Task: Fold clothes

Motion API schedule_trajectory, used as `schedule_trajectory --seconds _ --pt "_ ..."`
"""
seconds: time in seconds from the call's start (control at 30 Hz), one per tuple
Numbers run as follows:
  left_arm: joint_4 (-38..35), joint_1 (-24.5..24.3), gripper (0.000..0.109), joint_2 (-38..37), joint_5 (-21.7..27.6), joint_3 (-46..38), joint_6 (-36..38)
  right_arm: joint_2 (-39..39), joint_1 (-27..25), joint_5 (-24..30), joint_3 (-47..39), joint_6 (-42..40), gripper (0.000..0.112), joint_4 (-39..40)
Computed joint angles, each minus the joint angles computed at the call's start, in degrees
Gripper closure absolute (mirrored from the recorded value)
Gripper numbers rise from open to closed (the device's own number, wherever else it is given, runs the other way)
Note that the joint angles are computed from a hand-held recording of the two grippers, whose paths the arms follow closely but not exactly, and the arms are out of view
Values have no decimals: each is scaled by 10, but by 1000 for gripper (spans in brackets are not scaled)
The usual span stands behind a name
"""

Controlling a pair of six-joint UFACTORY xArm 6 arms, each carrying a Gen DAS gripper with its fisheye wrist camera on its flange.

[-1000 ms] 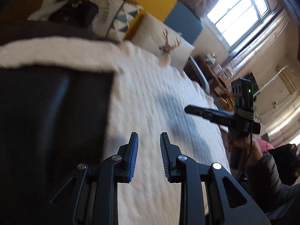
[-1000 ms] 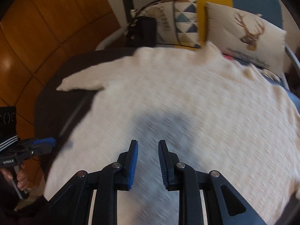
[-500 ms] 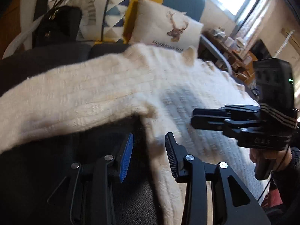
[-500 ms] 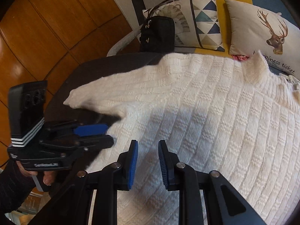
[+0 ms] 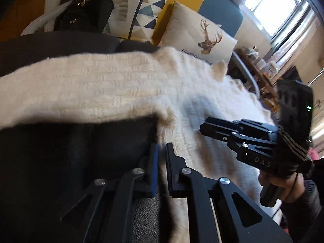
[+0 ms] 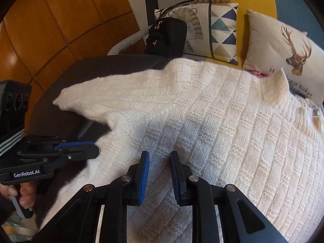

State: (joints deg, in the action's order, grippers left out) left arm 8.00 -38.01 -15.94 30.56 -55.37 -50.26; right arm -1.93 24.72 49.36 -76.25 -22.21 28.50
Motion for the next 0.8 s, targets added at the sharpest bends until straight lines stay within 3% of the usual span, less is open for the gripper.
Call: schedule_trajectory --seconds 0.07,0.17,0.23,0.33,0.4,0.57,0.73,0.8 --pt "12 14 89 -14 -23 -5 2 12 -16 8 -26 -6 92 32" --pt "-27 50 85 20 -66 -51 60 58 -28 3 -94 14 92 27" --pt "-48 66 85 67 -62 -100 102 101 -28 3 -149 36 92 -3" --pt "-151 79 85 156 -34 -187 216 156 -28 20 -220 56 92 -45" --pt "-176 80 85 207 -8 -237 251 188 -28 29 -262 63 92 -75" --pt "-56 75 85 313 115 -365 195 236 -28 28 -312 84 92 -145" --pt "7 75 92 295 69 -318 101 233 -23 -26 -282 123 93 -220" --pt "-9 76 92 276 46 -291 90 231 -25 -33 -276 137 92 -210"
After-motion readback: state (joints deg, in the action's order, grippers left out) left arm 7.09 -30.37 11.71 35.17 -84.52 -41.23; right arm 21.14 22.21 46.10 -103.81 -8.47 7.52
